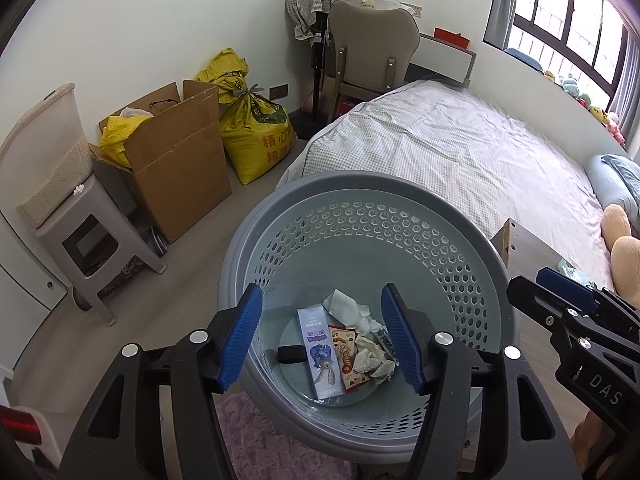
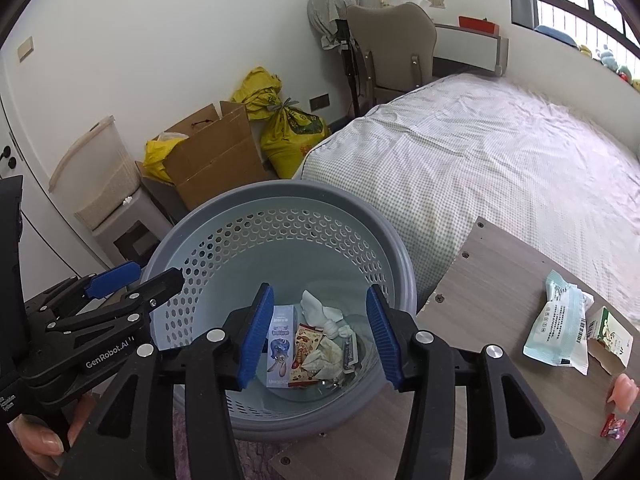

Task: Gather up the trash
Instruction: 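Move both open grippers back over the table toward the red candy wrapper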

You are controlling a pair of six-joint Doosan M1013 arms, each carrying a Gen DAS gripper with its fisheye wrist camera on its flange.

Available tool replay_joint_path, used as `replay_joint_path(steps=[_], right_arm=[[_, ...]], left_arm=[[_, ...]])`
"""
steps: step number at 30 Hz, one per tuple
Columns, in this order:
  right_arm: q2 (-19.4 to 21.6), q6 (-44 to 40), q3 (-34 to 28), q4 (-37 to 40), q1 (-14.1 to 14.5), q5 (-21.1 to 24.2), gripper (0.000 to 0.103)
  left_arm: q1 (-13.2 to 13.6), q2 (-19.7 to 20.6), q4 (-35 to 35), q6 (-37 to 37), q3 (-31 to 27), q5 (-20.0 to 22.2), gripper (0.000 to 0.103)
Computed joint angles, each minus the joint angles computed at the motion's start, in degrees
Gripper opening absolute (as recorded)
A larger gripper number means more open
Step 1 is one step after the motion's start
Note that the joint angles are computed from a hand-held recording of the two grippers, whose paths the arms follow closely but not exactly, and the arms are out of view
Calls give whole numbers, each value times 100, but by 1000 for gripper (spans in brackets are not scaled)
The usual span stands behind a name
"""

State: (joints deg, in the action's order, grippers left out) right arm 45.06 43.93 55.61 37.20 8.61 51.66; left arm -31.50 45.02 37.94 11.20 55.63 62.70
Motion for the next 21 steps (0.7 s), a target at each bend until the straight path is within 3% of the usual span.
replay_joint_path(steps=[21], right_arm=[[-357, -241, 530, 228, -107, -421, 60]], left_arm=[[-175, -174, 296, -255, 190, -7, 70]])
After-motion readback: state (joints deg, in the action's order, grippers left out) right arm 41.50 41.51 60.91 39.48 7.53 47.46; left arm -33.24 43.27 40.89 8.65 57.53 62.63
